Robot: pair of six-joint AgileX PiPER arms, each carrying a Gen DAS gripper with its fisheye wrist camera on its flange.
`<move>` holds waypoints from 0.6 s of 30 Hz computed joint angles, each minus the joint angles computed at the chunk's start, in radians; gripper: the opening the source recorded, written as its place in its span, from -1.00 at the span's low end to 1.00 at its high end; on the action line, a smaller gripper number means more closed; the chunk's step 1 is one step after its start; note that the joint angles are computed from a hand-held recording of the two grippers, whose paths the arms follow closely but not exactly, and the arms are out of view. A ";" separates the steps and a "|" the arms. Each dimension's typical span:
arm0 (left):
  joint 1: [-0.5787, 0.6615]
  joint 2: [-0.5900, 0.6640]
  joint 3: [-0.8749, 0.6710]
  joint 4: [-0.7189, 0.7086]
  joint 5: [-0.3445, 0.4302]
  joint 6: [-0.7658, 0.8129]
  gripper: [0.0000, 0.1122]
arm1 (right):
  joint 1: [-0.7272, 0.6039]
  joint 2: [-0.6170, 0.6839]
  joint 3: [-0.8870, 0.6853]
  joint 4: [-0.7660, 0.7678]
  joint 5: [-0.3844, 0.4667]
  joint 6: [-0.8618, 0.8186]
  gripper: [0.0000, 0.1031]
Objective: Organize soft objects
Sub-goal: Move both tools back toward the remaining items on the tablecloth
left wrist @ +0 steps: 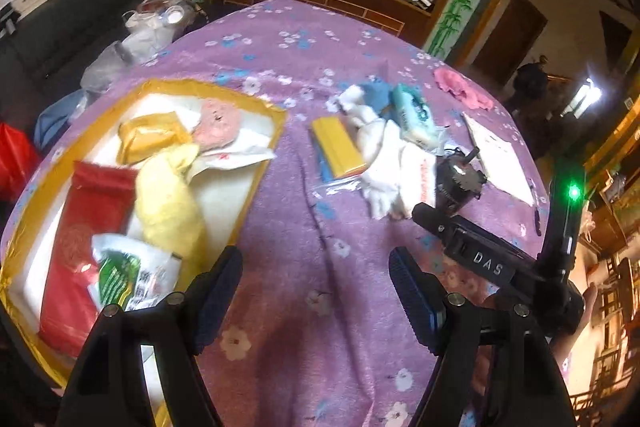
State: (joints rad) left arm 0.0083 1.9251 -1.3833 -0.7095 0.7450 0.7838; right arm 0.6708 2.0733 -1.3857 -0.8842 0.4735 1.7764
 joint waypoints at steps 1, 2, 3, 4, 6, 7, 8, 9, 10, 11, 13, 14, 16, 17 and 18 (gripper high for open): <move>-0.009 0.016 -0.028 0.017 0.017 -0.012 0.40 | 0.006 0.001 -0.007 -0.007 0.014 -0.002 0.50; -0.018 0.032 -0.057 0.035 0.033 -0.032 0.40 | 0.007 0.002 -0.010 -0.009 0.017 -0.011 0.49; -0.028 0.051 -0.090 0.055 0.050 -0.056 0.39 | 0.009 0.003 -0.013 -0.011 0.018 -0.015 0.48; -0.040 0.080 -0.140 0.074 0.076 -0.084 0.39 | 0.009 0.006 -0.019 -0.012 0.023 -0.020 0.47; -0.062 0.133 -0.234 0.107 0.119 -0.140 0.38 | 0.007 0.009 -0.023 0.001 0.029 -0.029 0.46; -0.076 0.164 -0.291 0.123 0.141 -0.170 0.35 | -0.003 0.009 -0.019 0.004 0.011 -0.032 0.45; -0.091 0.197 -0.350 0.137 0.166 -0.193 0.32 | -0.010 0.010 -0.015 0.005 -0.004 -0.033 0.42; -0.102 0.227 -0.404 0.159 0.194 -0.221 0.21 | -0.015 0.012 -0.016 0.010 -0.011 -0.037 0.39; -0.113 0.252 -0.453 0.183 0.218 -0.250 0.12 | -0.020 0.014 -0.013 0.010 -0.024 -0.035 0.35; -0.117 0.264 -0.476 0.184 0.228 -0.250 0.12 | -0.027 0.014 -0.007 0.001 -0.048 -0.023 0.35; -0.122 0.277 -0.495 0.189 0.227 -0.251 0.12 | -0.041 0.014 0.001 -0.048 -0.094 0.024 0.35; -0.119 0.283 -0.502 0.185 0.234 -0.254 0.12 | -0.048 0.018 -0.005 -0.078 -0.119 0.046 0.35; -0.108 0.301 -0.516 0.162 0.257 -0.251 0.12 | -0.047 0.042 -0.046 -0.045 -0.087 0.008 0.35; -0.108 0.300 -0.512 0.159 0.252 -0.247 0.12 | -0.045 0.063 -0.083 -0.004 -0.048 -0.027 0.35; -0.109 0.296 -0.501 0.160 0.239 -0.243 0.12 | -0.046 0.072 -0.094 0.007 -0.047 -0.035 0.35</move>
